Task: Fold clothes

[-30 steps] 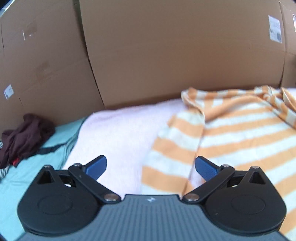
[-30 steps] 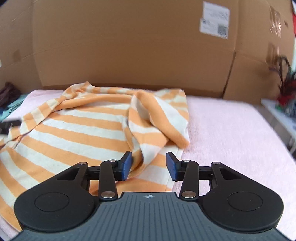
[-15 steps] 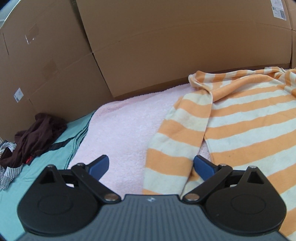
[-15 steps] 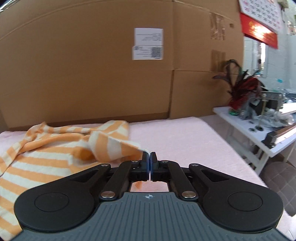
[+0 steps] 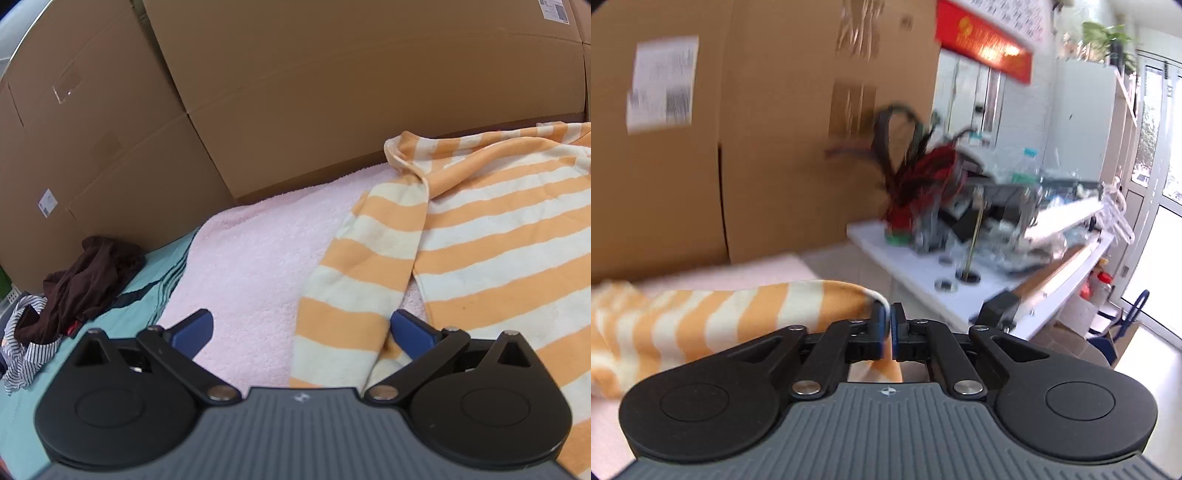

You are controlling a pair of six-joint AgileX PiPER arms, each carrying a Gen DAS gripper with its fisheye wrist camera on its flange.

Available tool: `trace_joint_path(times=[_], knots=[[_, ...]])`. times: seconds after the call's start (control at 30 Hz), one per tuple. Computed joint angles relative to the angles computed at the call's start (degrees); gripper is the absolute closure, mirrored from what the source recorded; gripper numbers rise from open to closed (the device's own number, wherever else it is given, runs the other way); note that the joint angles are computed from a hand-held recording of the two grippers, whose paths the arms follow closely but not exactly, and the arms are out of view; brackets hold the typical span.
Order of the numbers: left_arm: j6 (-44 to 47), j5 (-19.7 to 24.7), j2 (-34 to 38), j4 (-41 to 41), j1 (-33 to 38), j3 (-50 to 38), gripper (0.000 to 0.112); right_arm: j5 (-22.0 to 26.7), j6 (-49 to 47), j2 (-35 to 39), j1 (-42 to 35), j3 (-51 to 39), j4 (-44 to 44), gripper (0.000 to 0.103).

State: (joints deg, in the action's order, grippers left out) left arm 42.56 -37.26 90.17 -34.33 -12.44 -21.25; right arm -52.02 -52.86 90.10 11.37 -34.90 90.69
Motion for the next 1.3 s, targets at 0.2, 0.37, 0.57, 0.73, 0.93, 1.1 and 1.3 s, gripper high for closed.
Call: trace_joint_path(times=[0.2, 0.37, 0.57, 0.73, 0.93, 1.1, 1.3], knots=[[-2.06, -1.35, 0.51, 4.77, 1.34, 0.66, 0.01, -4.44, 14.91, -5.91, 12.51, 8.25, 0.47, 0.064], [-4.09, 0.43, -0.01, 5.39, 3.33, -0.24, 0.017, 0.92, 21.18, -11.26, 30.34, 15.79, -7.57, 0.06], [2.54, -1.35, 2.54, -1.18, 4.42, -4.0, 0.029, 10.53, 29.46, -6.36, 35.73, 15.2, -20.65, 0.061], [9.51, 1.69, 9.92, -5.2, 9.6, -15.27, 0.043, 13.64, 37.63, -3.65, 33.95, 14.07, -28.23, 0.06], [12.07, 3.63, 15.81, -9.74, 13.22, -24.97, 0.027, 6.47, 42.09, 1.46, 38.87, 14.05, -27.63, 0.063], [-1.06, 4.78, 6.9, 9.09, 18.71, -15.19, 0.03, 3.55, 44.49, 3.57, 40.35, 14.61, -30.28, 0.058], [-26.39, 12.5, -11.06, 43.47, 33.69, -1.53, 0.027, 5.1, 42.15, 3.24, 38.94, 13.98, -31.08, 0.05]])
